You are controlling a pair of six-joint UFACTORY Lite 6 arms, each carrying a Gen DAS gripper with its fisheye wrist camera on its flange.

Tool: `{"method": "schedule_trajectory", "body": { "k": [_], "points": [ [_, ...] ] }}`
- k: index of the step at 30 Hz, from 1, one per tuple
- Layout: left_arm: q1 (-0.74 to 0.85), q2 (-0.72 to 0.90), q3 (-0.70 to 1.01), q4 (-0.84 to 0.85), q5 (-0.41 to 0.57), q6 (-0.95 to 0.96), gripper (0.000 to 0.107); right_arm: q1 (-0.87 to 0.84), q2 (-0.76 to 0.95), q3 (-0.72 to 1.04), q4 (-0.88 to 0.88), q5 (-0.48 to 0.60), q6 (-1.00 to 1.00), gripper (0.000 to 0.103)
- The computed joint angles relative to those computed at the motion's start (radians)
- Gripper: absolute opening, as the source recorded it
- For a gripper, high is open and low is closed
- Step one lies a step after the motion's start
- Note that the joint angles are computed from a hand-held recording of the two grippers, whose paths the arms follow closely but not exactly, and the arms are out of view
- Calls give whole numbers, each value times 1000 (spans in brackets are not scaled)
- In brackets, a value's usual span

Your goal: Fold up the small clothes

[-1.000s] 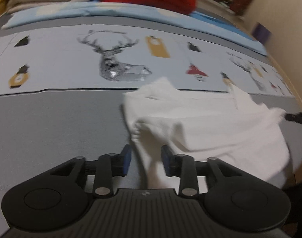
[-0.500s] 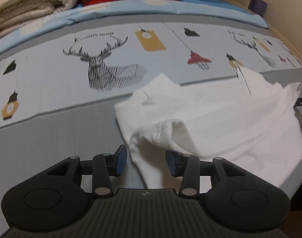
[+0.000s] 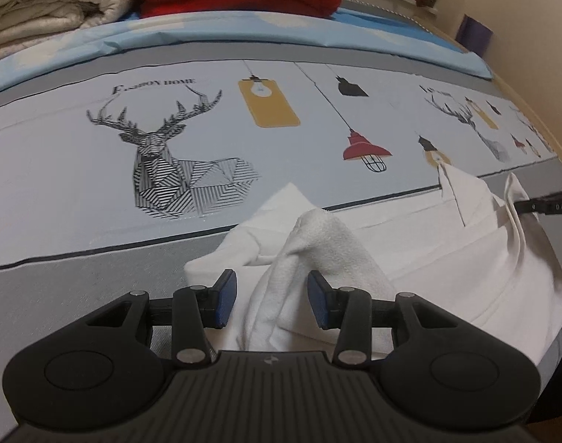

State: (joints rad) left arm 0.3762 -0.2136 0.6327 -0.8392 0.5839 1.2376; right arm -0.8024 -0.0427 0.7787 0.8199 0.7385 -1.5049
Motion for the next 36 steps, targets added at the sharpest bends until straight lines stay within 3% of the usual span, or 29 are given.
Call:
{"method": "schedule_trajectory", "body": {
  "k": [1, 2, 3, 4, 8, 13, 18, 20, 22, 25, 27, 30, 36],
  "points": [
    [-7, 7, -1, -10, -10, 17, 31, -2, 7, 6, 4, 10, -13, 17],
    [-5, 16, 4, -19, -4, 38, 9, -4, 12, 10, 7, 17, -26, 16],
    [3, 21, 7, -34, 4, 67, 9, -6, 13, 12, 15, 24, -43, 13],
    [15, 16, 7, -55, 6, 96, 9, -14, 15, 18, 29, 37, -62, 3],
    [132, 51, 64, -183, 49, 104, 7, -74, 75, 92, 141, 102, 5, 3],
    [149, 161, 132, -81, -5, -98, 5, -45, 106, 102, 142, 0, 143, 3],
    [144, 118, 105, -161, -41, -38, 0, -34, 36, 44, 246, -18, 66, 3],
    [138, 100, 94, -196, -96, -27, 0, -29, 11, 21, 302, -39, 45, 3],
    [150, 117, 113, -178, -88, -72, 0, -4, 8, 24, 298, -79, 83, 9],
    [195, 171, 158, -92, 65, -125, 8, 20, 1, 13, 206, -95, 146, 13],
    [198, 145, 139, -42, 111, -128, 19, 11, -36, -15, 166, -103, 141, 18],
    [219, 113, 111, 48, 206, -140, 34, -64, -48, -8, 85, -25, 176, 21],
    [286, 16, 4, 210, 304, -115, 32, -288, -121, -27, -105, 249, 120, 22]
  ]
}}
